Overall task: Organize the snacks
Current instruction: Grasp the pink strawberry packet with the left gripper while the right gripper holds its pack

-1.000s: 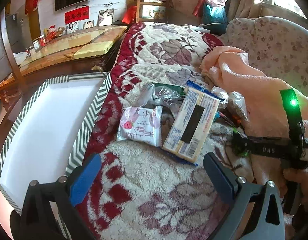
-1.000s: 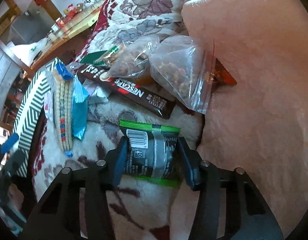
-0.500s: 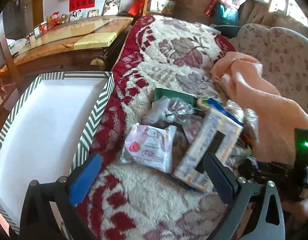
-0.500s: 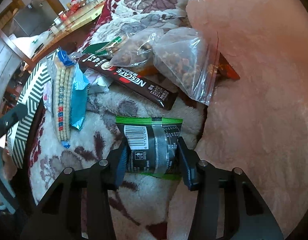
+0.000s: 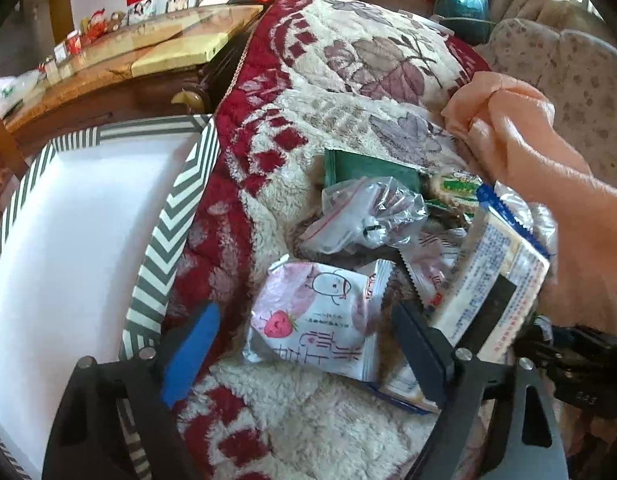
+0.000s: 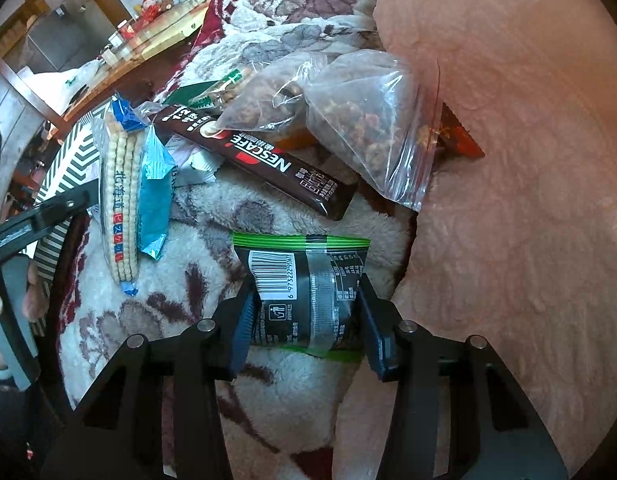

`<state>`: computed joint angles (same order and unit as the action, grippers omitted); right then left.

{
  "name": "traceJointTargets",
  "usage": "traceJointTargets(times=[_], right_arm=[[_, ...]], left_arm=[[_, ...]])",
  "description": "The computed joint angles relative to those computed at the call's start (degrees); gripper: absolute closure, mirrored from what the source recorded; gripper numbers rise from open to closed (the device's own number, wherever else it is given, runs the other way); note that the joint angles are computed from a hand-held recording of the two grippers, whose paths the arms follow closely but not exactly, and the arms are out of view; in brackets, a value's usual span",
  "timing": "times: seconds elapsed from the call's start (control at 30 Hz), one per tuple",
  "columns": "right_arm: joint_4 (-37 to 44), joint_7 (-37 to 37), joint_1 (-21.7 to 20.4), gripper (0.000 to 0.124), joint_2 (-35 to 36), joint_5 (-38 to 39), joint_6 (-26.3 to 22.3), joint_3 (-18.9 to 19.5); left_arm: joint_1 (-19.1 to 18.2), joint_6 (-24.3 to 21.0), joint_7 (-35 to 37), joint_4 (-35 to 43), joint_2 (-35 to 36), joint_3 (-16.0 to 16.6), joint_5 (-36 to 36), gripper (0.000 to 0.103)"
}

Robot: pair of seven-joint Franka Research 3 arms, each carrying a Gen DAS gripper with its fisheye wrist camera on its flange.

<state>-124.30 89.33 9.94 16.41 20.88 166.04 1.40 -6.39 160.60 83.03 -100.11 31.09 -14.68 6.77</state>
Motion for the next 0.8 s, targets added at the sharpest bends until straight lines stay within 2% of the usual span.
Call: traceJointTargets(times=[0.03,0.07,0.1,0.17,0.23,0.37,0.47,0.63,0.8], right_arm=[[0.07,0.53,0.54,0.078,-0.02,-1.01,-0.24,-0.56],[0.13,1.26,1.23,0.078,-0.05,-2.42,-0.53,-1.25],[0.1,1.96,1.8,0.078,-0.15,-3.65,-0.69,-1.77],[0.21,2.32,1.98,0.079,-0.23,-4.77,-0.98,-1.85],[0.21,1.65,1.62,0.08,-0.42,-4.8,-1.16,-1.34],[0.2,1.29,1.42,0.08,-0.45,-4.76,-1.39,-1.06],[0.2,0.28,0.48,0.08,-0.35,-2.92,-1.25,-0.18],[0.07,0.31,0.86,0.08,-0.44,-3.08,-1.24,-0.52],[-0.31,-0.49,0.59,0.08,-1.12,-2.18,-0.44,-0.07]], left_arm=[[-0.5,-0.1,-0.34,0.15,0.04,0.56,0.61,0.017],[-1.06,0.01,-0.94,0.19,0.0,1.25,1.32,0.023],[-1.56,0.29,-1.66,0.15,-0.1,1.92,2.03,0.034],[-1.53,0.54,-2.12,0.09,-0.27,2.13,2.71,0.046],[0.5,0.14,0.38,0.26,-0.09,-0.2,1.19,0.046],[0.84,1.28,1.3,-1.17,-1.07,-0.57,0.6,0.046],[2.02,1.73,3.99,-1.73,-1.41,-2.29,-0.59,0.046],[-0.43,0.8,4.72,-1.31,-1.48,-0.84,1.13,0.047],[1.78,1.71,6.54,-2.98,-3.36,-2.73,-2.1,0.048]])
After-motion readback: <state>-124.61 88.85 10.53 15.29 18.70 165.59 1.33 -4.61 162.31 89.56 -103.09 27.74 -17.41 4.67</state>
